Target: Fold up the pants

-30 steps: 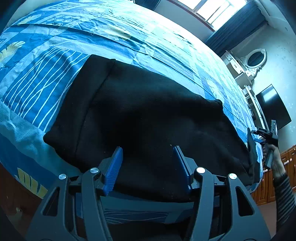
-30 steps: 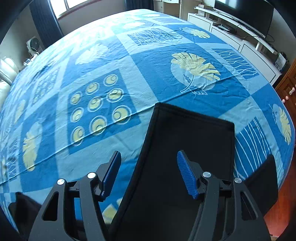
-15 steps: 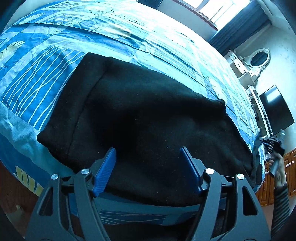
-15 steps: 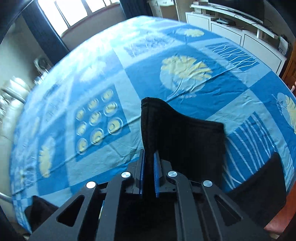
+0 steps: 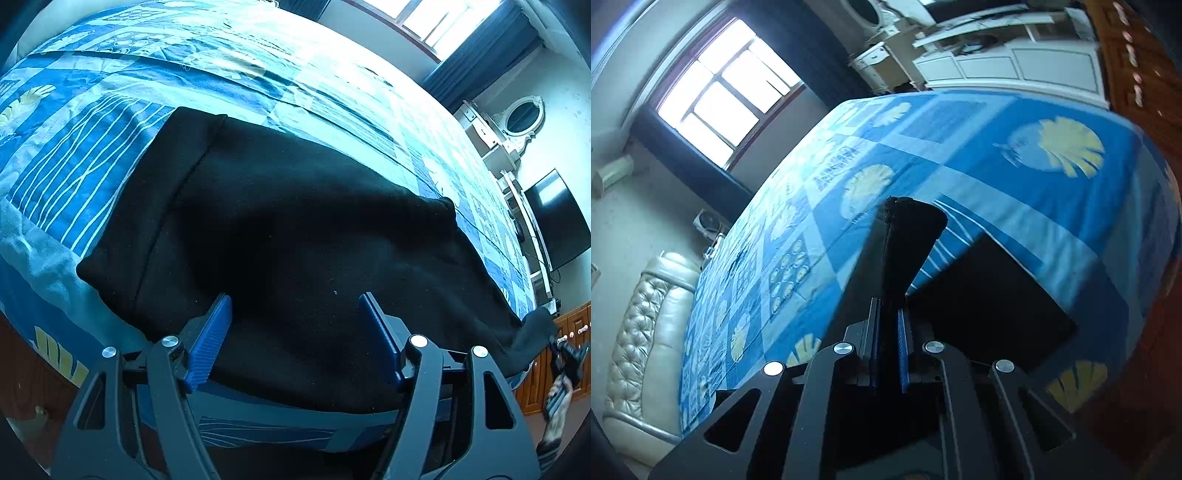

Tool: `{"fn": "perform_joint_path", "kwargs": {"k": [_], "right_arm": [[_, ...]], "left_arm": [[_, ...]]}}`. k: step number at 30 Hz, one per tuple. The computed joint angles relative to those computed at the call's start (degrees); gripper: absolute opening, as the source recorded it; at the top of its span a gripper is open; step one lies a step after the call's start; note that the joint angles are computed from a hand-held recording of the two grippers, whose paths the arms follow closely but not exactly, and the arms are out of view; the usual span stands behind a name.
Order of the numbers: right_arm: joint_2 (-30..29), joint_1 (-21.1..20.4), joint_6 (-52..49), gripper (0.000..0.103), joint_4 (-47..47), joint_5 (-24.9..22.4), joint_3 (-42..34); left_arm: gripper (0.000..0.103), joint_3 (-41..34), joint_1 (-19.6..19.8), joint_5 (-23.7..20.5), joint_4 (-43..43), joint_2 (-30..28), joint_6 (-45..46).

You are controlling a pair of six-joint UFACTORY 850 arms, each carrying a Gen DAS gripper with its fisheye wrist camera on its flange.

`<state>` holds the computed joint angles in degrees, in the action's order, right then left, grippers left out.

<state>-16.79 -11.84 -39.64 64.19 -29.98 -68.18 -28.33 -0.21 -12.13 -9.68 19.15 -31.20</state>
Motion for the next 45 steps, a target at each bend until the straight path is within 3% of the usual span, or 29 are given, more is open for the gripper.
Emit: {"fn": "perform_joint_path", "kwargs": {"k": [9, 14, 18, 22, 23, 26, 30, 34, 42, 45], "right_arm": [[-0.8, -3.9, -3.1, 0.009, 6.7, -5.7, 5.1], [-2.0, -4.4, -3.4, 0.022, 10.4, -5.7, 4.6], [-3.6, -4.8, -0.2, 0.022, 11.4, -6.9, 3.0], [-4.8, -3.9, 5.4, 0.02, 4.4, -6.1, -0.7], [-5.3, -3.4, 7.3, 0.013, 2.1, -5.7, -2.0], [-6.2, -2.2, 8.3, 0.01, -1.5, -6.2, -5.4], [-5.3, -1.3, -1.7, 0.009, 5.4, -8.3, -8.3], [-2.6, -3.1, -12.7, 0.009, 13.6, -9.5, -6.3], [-6.7, -7.9, -7.8, 0.009, 6.0, -7.2, -0.3], [-7.5, -9.5, -8.8, 0.009, 8.7, -8.9, 1.7]], "left_arm": [[0.07, 0.1, -1.0, -0.5, 6.4, 0.4, -6.6], [0.072, -0.4, -1.9, -1.0, 12.8, -0.3, -12.2], [0.075, -0.7, -2.8, -1.5, 17.6, -0.7, -16.4], [0.076, -0.8, -3.5, -1.8, 21.9, -0.9, -20.6], [0.076, -0.8, -3.5, -1.8, 22.2, -0.9, -21.1], [0.079, -0.9, -3.3, -1.3, 21.9, -1.2, -21.5], [0.08, -1.0, -3.6, -1.2, 25.6, -1.5, -26.4], [0.08, -1.0, -4.4, -1.3, 30.8, -1.6, -32.9], [0.084, -0.9, -4.6, -0.9, 31.1, -1.7, -32.7], [0.084, -1.1, -5.0, -1.5, 32.9, -1.9, -34.1]]}}
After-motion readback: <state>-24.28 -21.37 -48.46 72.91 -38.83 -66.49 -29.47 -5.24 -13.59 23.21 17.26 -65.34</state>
